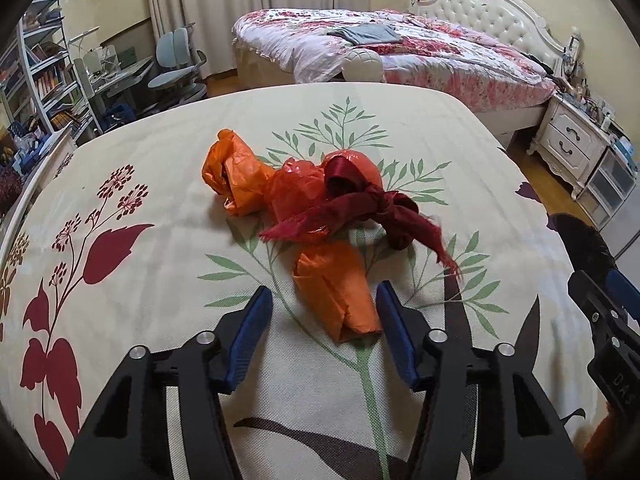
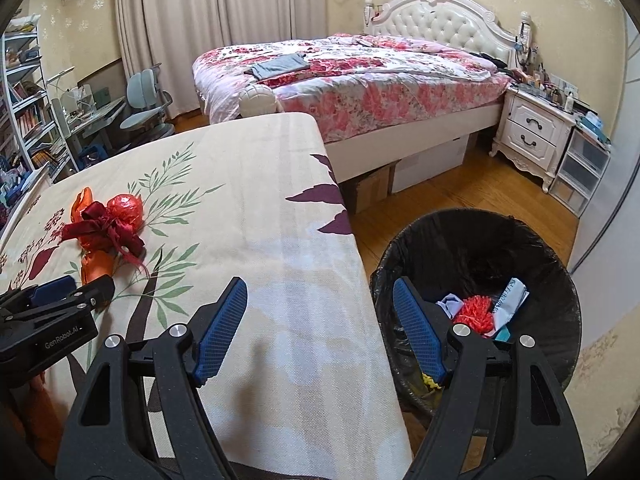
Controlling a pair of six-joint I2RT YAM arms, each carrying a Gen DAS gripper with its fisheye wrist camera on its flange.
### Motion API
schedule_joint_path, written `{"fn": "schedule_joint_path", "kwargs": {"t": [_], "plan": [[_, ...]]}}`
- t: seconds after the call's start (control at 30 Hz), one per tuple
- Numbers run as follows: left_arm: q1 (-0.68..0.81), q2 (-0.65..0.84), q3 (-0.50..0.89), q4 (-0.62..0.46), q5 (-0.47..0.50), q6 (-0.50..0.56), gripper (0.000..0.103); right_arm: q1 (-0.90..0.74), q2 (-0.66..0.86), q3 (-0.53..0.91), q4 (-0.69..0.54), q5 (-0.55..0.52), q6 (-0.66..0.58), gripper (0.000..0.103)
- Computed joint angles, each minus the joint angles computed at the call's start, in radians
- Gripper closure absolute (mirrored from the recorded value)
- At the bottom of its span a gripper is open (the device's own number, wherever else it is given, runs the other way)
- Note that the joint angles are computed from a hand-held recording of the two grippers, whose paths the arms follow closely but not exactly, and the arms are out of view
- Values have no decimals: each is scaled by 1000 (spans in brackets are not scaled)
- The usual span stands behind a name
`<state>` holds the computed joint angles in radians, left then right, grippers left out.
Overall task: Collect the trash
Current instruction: 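Return to the bed and grasp the orange bag with the left tool, then grasp the red ribbon with the right tool while the left holds the orange bag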
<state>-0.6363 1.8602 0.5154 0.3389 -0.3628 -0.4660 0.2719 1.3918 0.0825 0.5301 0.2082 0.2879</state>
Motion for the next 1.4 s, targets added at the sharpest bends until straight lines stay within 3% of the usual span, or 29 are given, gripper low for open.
{"fn": "schedule_joint_path", "kwargs": {"t": [0.07, 0.17, 0.53, 1.03, 1.17, 1.23, 1.3, 1.4], "plan": [[1, -1, -6, 20, 6, 17, 65, 12, -3, 2, -4, 5, 2, 29], [11, -11, -32, 54, 18, 35, 69, 39, -7, 7, -13, 16, 6, 29], [99, -114, -155, 116, 54, 74, 71, 198, 24, 74, -58, 74, 52, 29], [374, -159, -232, 206, 111, 209, 71, 399, 246, 313, -105, 110, 52, 30], [409, -151, -235, 223, 129, 228, 71, 416, 321, 389, -135, 110, 34, 43], [422, -151, -237, 228, 139, 233, 71, 419, 347, 419, -160, 104, 31, 54], [426, -156, -245, 234, 143, 231, 71, 421, 354, 432, -176, 99, 31, 73], [432, -160, -251, 238, 151, 231, 71, 428, 342, 423, -180, 105, 36, 84]]}}
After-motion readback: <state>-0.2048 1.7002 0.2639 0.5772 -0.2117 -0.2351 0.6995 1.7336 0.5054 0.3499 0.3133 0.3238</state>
